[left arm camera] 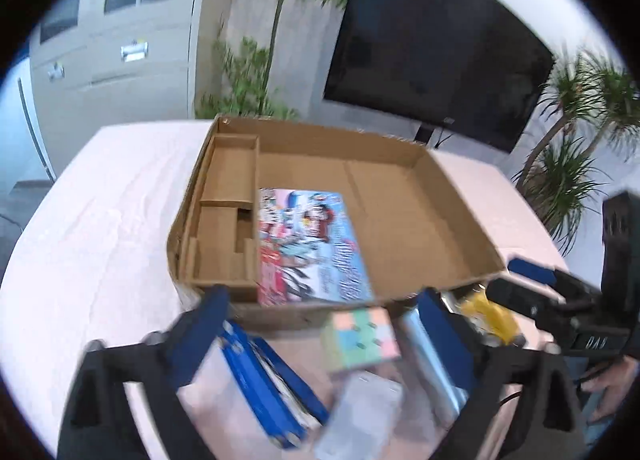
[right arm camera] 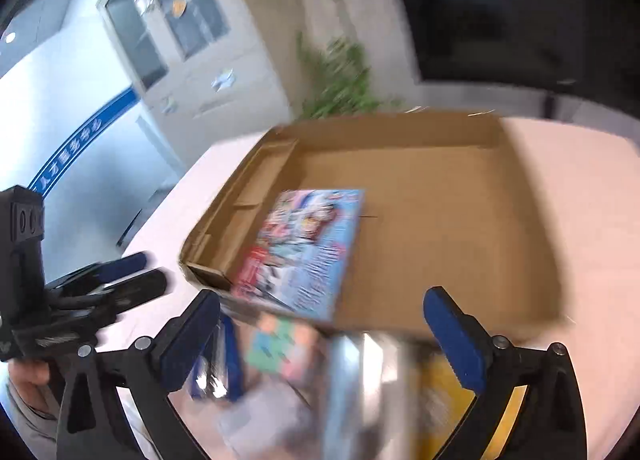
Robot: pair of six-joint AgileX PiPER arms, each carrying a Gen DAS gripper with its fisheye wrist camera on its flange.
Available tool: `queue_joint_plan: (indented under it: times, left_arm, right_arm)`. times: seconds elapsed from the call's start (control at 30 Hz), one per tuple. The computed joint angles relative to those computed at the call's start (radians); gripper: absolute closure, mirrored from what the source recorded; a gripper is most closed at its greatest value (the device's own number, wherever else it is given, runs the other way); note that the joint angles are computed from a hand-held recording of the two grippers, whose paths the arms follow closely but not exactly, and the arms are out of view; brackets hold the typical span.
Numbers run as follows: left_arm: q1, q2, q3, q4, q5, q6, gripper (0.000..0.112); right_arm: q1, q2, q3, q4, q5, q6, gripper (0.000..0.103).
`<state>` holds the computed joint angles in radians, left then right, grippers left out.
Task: Organize rigid objects
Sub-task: 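Lower the game box flat into the box tray and release, then grasp the silver metal can with both grippers and lift it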
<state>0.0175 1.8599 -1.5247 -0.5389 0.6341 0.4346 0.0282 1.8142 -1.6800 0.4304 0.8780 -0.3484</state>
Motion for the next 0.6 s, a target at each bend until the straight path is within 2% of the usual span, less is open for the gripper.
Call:
queue_joint_plan:
  times: [0.03, 0.13, 0.23, 0.3, 0.37, 0.4, 0.53, 0.6]
  left_arm:
    - [-0.017, -0.033, 0.061, -0.037, -0.014, 0.035, 0.014]
    - [-0.051, -0.027, 0.108, -0.11, 0.042, 0.059, 0.014]
    - [-0.061, 0.014, 0.135, -0.252, 0.089, 0.139, 0.014]
    - [-0.044, 0.052, 0.136, -0.384, 0.147, 0.242, 0.014]
    - [-0.045, 0.077, 0.13, -0.406, 0.178, 0.232, 0.014]
    - [-0.046, 0.084, 0.136, -0.42, 0.183, 0.229, 0.014]
    - [-0.061, 0.08, 0.177, -0.432, 0.202, 0.247, 0.014]
    - [-0.073, 0.069, 0.223, -0.426, 0.212, 0.228, 0.014]
  right_arm:
    - [-0.024, -0.053, 0.076, 0.008, -0.01, -0.032, 0.0]
    - [-0.052, -0.137, 0.246, -0.031, -0.039, -0.125, 0.004]
    - [-0.032, -0.158, 0.34, -0.098, -0.082, -0.114, 0.014]
    - [-0.011, -0.189, 0.427, -0.108, -0.129, -0.123, 0.023]
    - [0.01, -0.207, 0.473, -0.143, -0.16, -0.12, 0.037]
    - [0.021, -0.223, 0.501, -0.165, -0.189, -0.113, 0.038]
    - [-0.02, -0.301, 0.6, -0.071, -0.147, -0.208, 0.037]
    - [-0.069, -0.35, 0.656, 0.019, -0.057, -0.28, 0.035]
